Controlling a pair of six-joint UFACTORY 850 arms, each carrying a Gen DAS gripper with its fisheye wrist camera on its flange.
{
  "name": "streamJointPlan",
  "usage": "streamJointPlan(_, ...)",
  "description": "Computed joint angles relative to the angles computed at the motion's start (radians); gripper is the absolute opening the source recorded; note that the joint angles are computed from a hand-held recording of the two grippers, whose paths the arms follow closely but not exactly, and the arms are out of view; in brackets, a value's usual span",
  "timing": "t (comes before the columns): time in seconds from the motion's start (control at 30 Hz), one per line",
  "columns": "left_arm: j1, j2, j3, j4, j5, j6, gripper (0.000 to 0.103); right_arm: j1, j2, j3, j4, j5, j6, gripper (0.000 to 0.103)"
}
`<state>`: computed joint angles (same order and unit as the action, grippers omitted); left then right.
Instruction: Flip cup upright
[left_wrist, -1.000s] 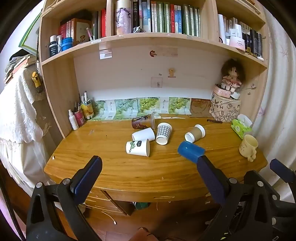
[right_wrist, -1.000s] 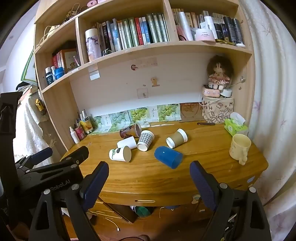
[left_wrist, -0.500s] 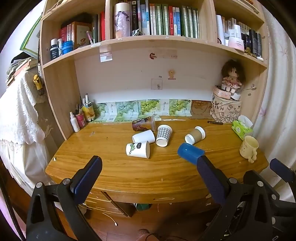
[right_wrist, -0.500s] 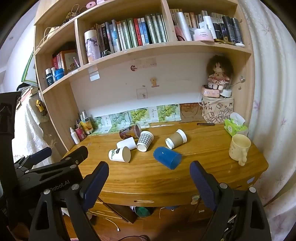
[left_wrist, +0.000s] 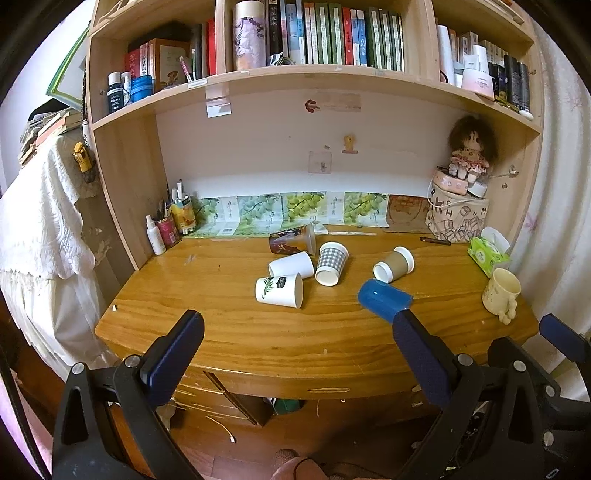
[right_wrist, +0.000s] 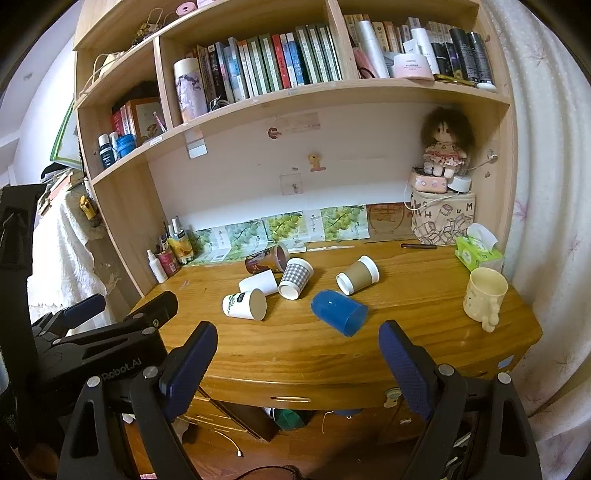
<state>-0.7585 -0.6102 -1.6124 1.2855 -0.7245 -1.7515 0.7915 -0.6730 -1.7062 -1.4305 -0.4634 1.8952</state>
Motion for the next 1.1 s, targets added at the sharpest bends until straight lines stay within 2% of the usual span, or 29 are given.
streamJointPlan(0.43, 0.013, -0.021, -0.029, -0.155, -0.019, 0.133, 0.102, -0.024, -0.015, -0.016, 0.144, 0.087, -0.086, 0.09)
streamJointPlan(0.57, 0.022, -0.036, -0.048, -0.2, -0.026, 0.183, 0.102, -0.034, -0.036, -0.044, 0.243, 0.108, -0.161, 0.09)
streamJointPlan(0.67, 0.035, -0.042, -0.053, -0.228, -0.004, 0.214, 0.102, -0.043, -0.055, -0.074, 0.347, 0.116, -0.248, 0.09)
streamJointPlan(0.93, 0.076, -0.102, -0.137, -0.373, 0.047, 0.394, 0.102, -0.063, -0.123, -0.176, 0.626, 0.083, -0.479, 0.09)
streamJointPlan(1.1, 0.106, -0.168, -0.237, -0.525, 0.068, 0.59, 0.102, -0.078, -0.177, -0.255, 0.784, 0.043, -0.613, 0.09)
